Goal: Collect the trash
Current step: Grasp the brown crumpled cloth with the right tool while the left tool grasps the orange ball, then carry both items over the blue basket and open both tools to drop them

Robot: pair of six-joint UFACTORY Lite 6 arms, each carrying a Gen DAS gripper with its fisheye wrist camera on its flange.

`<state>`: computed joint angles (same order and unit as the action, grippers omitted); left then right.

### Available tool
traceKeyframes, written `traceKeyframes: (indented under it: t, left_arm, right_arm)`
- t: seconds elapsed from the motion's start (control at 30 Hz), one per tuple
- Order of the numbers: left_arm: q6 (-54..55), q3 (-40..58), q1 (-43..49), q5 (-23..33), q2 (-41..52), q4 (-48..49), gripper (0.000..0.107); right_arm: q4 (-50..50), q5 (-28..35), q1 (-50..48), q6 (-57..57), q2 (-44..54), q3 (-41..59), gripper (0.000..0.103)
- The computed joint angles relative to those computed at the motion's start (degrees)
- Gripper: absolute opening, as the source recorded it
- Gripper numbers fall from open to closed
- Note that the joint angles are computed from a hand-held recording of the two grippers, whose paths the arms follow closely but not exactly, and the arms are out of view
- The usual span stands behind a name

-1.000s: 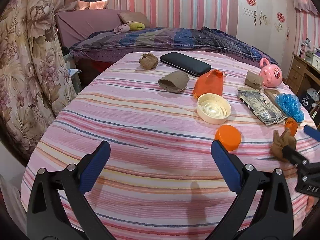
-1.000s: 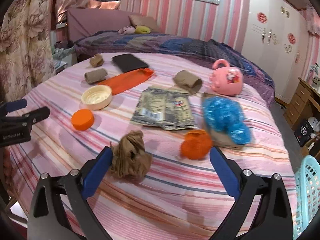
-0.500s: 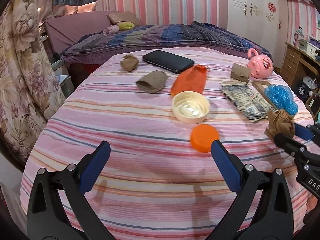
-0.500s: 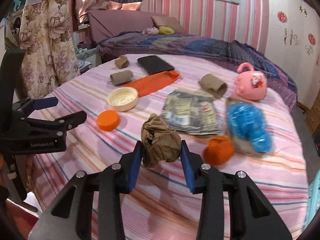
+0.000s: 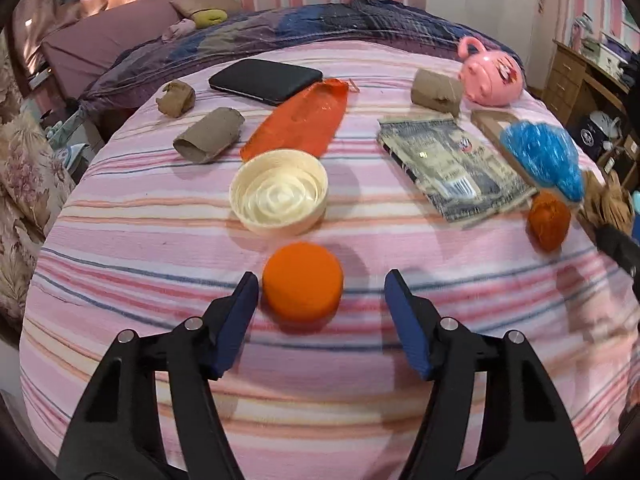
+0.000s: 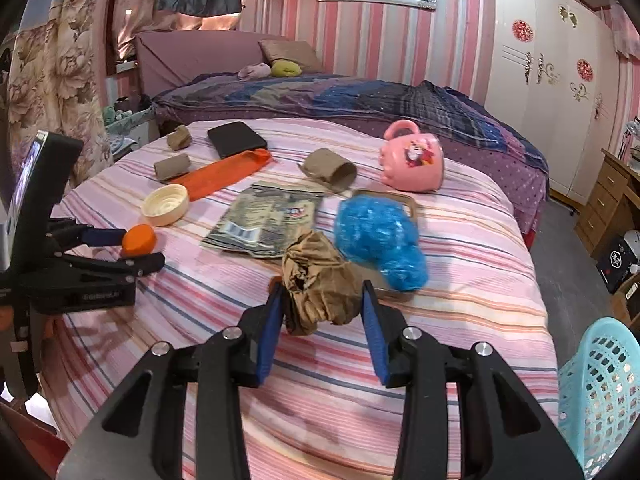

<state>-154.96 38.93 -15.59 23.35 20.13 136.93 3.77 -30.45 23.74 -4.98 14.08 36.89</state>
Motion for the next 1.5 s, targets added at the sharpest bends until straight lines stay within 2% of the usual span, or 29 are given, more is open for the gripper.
traceKeyframes:
  t: [0.1, 0.17, 0.23, 0.3, 0.47, 0.6, 0.93, 1.03, 1.23, 1.5]
  left_arm:
    - [-3.1, 1.8, 1.3, -1.7, 1.2, 1.5, 0.061]
    - [-5.3, 2.0, 1.6, -1.6, 1.2, 2.1, 0.053]
    - [-7.7, 1.7, 1.6, -1.6, 0.8, 3.2, 0.039]
    - [-8.3, 1.5, 0.9, -1.2, 0.5, 2.7, 0.039]
    - [1.8, 1.5, -4.4, 4.4, 0.1, -10.3, 0.039]
    - [-1.1, -0.1, -7.2, 7.0, -2.6, -10.8, 0.039]
    - [5.5, 4.3, -21.6, 14.4, -1.1, -23.2, 0.039]
    - [6.0, 6.8, -25.4, 15.0, 0.5, -25.5, 0.039]
    - [9.8, 13.8, -33.2, 17.7, 5.3, -31.3, 0.039]
    - [16.3, 24.1, -42.3, 20.0, 10.8, -35.9, 0.039]
  right_arm:
    - [-0.9, -0.4, -0.7, 0.0, -0.6, -0.6, 0.038]
    - [-1.1, -0.9, -1.0, -0.2, -1.1, -1.3, 0.038]
    - [-2.3, -1.2, -2.0, 0.2, -2.0, -2.2, 0.038]
    - [-3.1, -1.6, -2.9, 0.4, -2.8, -3.1, 0.038]
    - [-7.2, -2.2, -7.7, 1.6, -6.1, -6.0, 0.038]
    - [-12.8, -2.3, -13.6, 3.8, -9.1, -8.1, 0.038]
    - [-35.9, -4.1, -36.6, 15.1, -13.5, -10.6, 0.038]
    - [-43.7, -5.5, -45.4, 18.8, -12.5, -9.5, 0.038]
    - [-53.0, -8.0, -58.7, 22.2, -7.5, -5.0, 0.038]
    - [-55.7, -9.2, -68.7, 21.7, 0.7, 1.7, 0.038]
